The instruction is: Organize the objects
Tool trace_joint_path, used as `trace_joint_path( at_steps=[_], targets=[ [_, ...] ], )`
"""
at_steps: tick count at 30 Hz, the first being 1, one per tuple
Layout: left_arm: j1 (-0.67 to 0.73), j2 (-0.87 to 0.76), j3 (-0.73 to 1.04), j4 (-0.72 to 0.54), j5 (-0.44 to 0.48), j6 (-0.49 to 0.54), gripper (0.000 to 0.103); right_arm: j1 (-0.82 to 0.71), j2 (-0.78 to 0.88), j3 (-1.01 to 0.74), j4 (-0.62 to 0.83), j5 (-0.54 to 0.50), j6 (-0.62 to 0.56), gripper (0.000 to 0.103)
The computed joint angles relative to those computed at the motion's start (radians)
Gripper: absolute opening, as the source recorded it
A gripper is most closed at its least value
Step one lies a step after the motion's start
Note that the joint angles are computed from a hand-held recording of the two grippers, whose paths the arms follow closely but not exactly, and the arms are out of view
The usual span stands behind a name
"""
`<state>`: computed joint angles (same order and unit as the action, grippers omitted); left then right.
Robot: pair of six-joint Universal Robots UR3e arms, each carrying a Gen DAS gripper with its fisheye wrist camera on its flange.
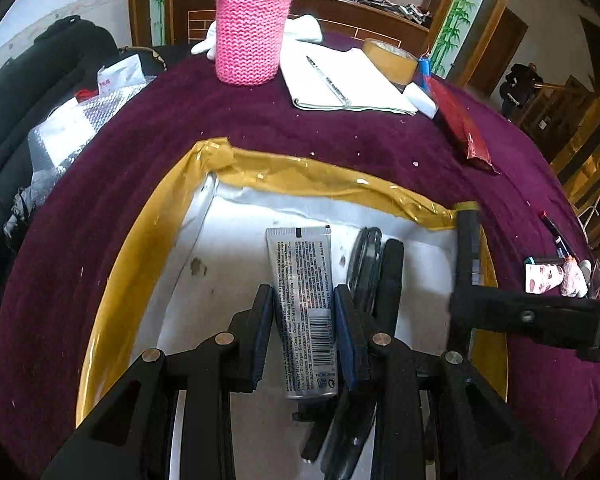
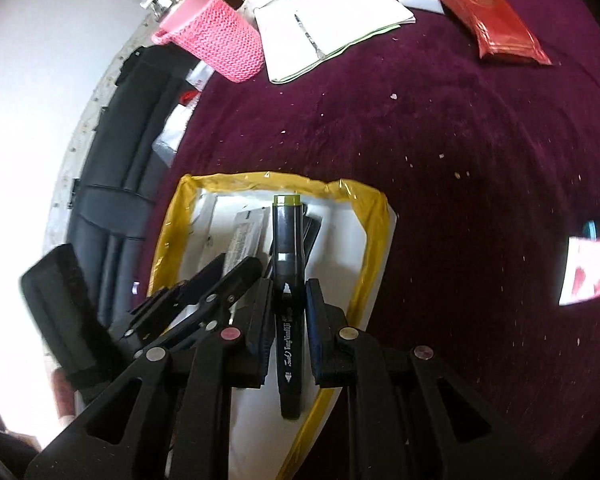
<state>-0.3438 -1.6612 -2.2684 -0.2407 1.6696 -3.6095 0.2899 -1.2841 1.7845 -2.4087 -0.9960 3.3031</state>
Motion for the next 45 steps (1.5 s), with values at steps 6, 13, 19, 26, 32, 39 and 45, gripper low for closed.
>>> trace_joint_path(
  at_steps=[6, 13, 19, 26, 32, 39, 45],
  targets=[
    [0.038, 0.005, 0.001, -0.006, -0.03, 0.035, 0.026, 0.054, 0.067, -0.08, -0.005, -0.087, 0.05, 0.013],
    [0.066, 0.028, -0.003, -0.027, -0.065, 0.024, 0.047, 0.112, 0.09, -0.149, 0.02, -0.232, 0.148, 0.01],
    [0.107, 0.083, -0.026, -0.055, -0.118, 0.039, 0.051, 0.127, 0.096, -0.185, 0.053, -0.265, 0.193, 0.013],
    [0.084, 0.093, 0.017, -0.107, -0.081, 0.036, 0.054, 0.098, -0.031, -0.077, 0.02, -0.271, 0.203, 0.018],
    [-0.018, 0.052, 0.131, -0.193, 0.035, -0.013, 0.054, 0.049, -0.163, 0.045, 0.003, -0.284, 0.18, 0.023],
    [-0.238, 0.003, 0.323, -0.366, 0.285, -0.139, 0.054, -0.083, -0.349, 0.222, 0.015, -0.225, 0.068, 0.023],
    [-0.462, -0.101, 0.576, -0.608, 0.513, -0.291, 0.056, -0.191, -0.522, 0.314, 0.139, -0.21, -0.104, 0.023]
  ],
)
